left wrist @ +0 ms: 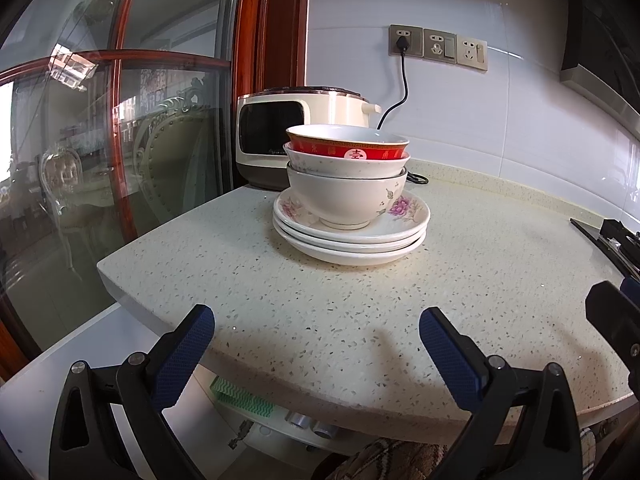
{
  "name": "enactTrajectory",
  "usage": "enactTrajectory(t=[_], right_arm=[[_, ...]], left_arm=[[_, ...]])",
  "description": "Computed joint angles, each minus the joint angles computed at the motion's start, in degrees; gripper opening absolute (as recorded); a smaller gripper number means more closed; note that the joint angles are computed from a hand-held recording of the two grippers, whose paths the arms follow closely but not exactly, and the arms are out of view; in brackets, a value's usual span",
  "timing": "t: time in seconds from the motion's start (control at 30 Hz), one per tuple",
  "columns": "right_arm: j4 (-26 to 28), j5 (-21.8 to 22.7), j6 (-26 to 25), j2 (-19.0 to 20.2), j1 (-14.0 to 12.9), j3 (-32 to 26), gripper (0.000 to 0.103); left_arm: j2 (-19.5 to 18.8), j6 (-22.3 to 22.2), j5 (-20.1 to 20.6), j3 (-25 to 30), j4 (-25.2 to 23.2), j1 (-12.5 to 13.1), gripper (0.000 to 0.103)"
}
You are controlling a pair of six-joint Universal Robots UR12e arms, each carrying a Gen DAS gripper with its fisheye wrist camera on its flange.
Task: Organize plates and bowls
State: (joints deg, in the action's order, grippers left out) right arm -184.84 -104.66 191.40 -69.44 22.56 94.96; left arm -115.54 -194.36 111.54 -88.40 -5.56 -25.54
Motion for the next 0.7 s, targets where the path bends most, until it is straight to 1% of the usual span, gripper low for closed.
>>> enactTrajectory(t=[0.37, 0.5, 0.7], right_arm=[[0.02, 0.10, -0.06, -0.03, 0.00, 0.05, 0.103], [0.03, 0.08, -0.05, -0.02, 0.04, 0.04, 0.103], [0.03, 0.67, -0.32, -0.02, -0.07, 0.17, 0.103]], left_arm=[[-0.08, -0.13, 0.75, -0.18, 1.47, -0.14, 0.103], [-0.16, 0.15, 1.26, -0.07, 1.40, -0.20, 0.103], [-0.03, 0.10, 0.53, -0.02, 0.66, -0.13, 0.103]])
